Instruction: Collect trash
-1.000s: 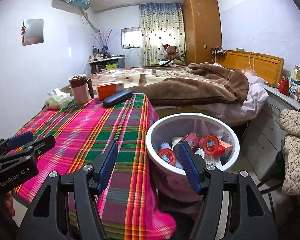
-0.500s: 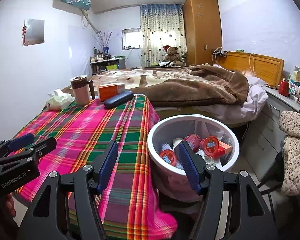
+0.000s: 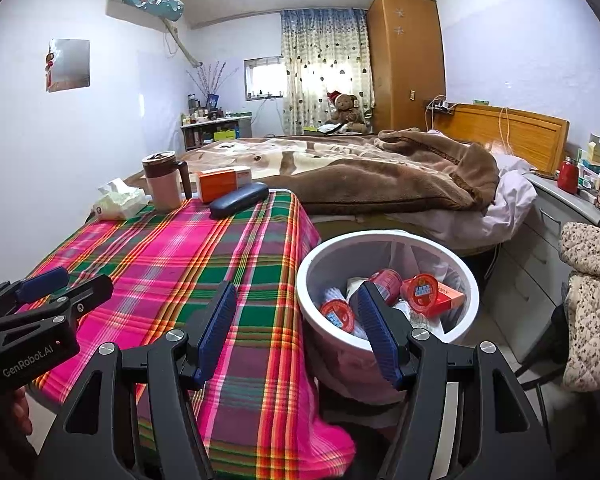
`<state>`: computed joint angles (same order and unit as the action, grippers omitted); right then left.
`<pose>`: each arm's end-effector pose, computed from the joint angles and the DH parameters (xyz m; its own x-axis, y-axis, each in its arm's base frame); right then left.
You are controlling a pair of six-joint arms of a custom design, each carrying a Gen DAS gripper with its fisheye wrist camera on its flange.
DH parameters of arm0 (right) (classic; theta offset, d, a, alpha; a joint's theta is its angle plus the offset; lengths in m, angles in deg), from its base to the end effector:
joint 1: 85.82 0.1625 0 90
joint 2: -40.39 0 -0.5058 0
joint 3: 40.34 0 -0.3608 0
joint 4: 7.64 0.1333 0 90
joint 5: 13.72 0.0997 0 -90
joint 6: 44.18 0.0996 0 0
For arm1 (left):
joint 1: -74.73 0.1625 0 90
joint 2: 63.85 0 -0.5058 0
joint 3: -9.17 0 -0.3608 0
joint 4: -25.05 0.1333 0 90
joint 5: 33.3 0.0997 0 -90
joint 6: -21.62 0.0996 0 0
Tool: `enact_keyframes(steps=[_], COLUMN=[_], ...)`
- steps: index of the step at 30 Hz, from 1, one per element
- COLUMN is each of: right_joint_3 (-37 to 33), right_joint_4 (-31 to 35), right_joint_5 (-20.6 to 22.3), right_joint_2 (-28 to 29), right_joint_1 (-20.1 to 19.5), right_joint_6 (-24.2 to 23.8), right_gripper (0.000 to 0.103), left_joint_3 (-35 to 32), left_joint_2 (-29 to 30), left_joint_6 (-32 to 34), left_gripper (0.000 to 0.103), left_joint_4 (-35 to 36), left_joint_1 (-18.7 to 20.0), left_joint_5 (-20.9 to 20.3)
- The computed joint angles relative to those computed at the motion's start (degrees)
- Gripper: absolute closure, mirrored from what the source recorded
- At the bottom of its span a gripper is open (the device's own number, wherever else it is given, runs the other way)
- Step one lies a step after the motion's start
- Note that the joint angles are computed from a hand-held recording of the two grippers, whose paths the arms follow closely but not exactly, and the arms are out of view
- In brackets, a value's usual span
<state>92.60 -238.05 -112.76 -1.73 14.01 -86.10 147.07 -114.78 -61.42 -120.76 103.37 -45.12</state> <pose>0.2029 -0.4820 0.1531 -0.6653 -0.4645 0.5845 -0.7461 0.4414 -0.4985 -0.2515 -0.4003 0.1258 -0.7035 -0.3559 -0.6151 0.4348 0.4691 -0.7687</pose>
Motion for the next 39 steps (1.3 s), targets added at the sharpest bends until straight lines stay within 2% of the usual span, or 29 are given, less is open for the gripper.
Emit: enact_keyframes(steps=[6,21,39], right_joint_3=[0.11,0.23,0.19], right_joint_4=[-0.13,-0.25,-0.12], right_joint_5=[0.01,0.09,-0.01], right_joint_2=[0.01,0.05,0.00], right_joint_1=[0.13,0.27,0.39], right_joint_6=[0.03,0.14,0.21], right_gripper=[0.039,0.039,0.039], left_joint_3=[0.02,-0.87,-1.03], left_joint_2=[-0.05,-1.01,-1.04], left_joint_6=[-0.15,-4.82,-4.88], left_gripper=[0.035,0.035,0.035], left_joint_4=[0.11,6.48,6.70], left_joint_1=[-0.07,-0.72,-0.64], left_joint_5=[0.02,-0.24,-0.41])
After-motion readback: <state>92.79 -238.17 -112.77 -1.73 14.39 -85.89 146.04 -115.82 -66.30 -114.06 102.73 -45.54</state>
